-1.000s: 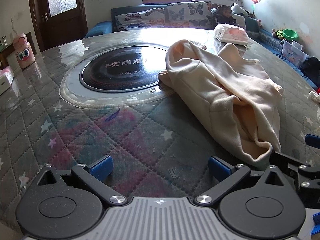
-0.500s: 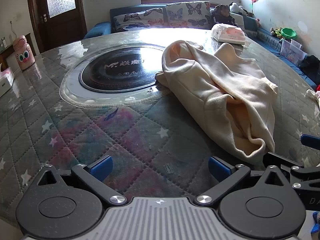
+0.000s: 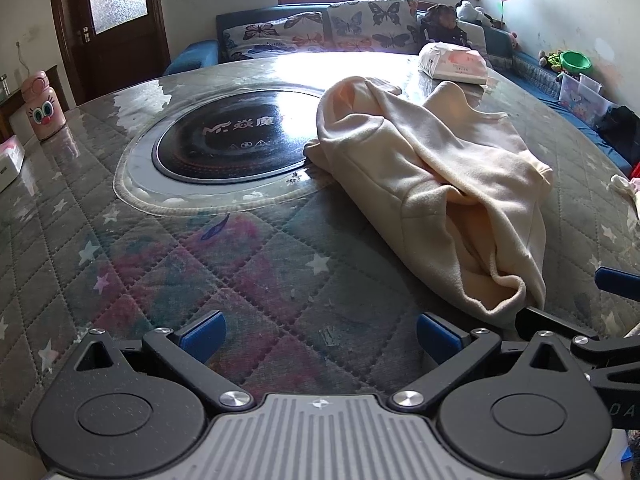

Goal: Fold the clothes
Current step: 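Move both grippers toward the crumpled cream sweatshirt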

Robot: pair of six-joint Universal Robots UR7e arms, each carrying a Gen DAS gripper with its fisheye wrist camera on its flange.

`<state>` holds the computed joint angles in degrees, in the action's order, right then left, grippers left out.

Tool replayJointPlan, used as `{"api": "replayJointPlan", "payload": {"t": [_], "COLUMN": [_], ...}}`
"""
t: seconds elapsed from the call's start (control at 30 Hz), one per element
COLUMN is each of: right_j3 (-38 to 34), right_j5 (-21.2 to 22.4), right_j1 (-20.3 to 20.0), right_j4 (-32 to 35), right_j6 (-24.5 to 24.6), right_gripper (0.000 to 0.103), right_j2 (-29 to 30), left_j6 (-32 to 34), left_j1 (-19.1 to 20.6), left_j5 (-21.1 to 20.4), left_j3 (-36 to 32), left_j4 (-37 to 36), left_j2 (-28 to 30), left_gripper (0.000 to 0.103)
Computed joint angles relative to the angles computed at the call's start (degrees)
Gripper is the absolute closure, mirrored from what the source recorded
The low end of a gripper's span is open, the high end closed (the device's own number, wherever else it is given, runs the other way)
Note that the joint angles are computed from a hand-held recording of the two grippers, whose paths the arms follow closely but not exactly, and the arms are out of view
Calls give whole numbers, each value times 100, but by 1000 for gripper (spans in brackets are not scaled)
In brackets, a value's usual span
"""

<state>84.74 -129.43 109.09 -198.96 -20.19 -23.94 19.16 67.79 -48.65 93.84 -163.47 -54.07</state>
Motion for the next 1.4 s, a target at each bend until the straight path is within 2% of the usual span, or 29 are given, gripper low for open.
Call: {"api": "replayJointPlan", "payload": {"t": [0.4,1.4], "right_j3": [-91,-383], "right_j5": [-54,122], "right_j1": [15,-35], "right_j4": [108,470], "right_j6": [7,120], "right_gripper": [0,0], "right_j2": [32,52], "left_j6": [-11,-62], "left_j1": [3,-9], "left_j5": [-19,84], "left_j3": [-70,-499], "left_j4": [63,408], "left_j2": [34,240], "left_gripper": [0,0]}}
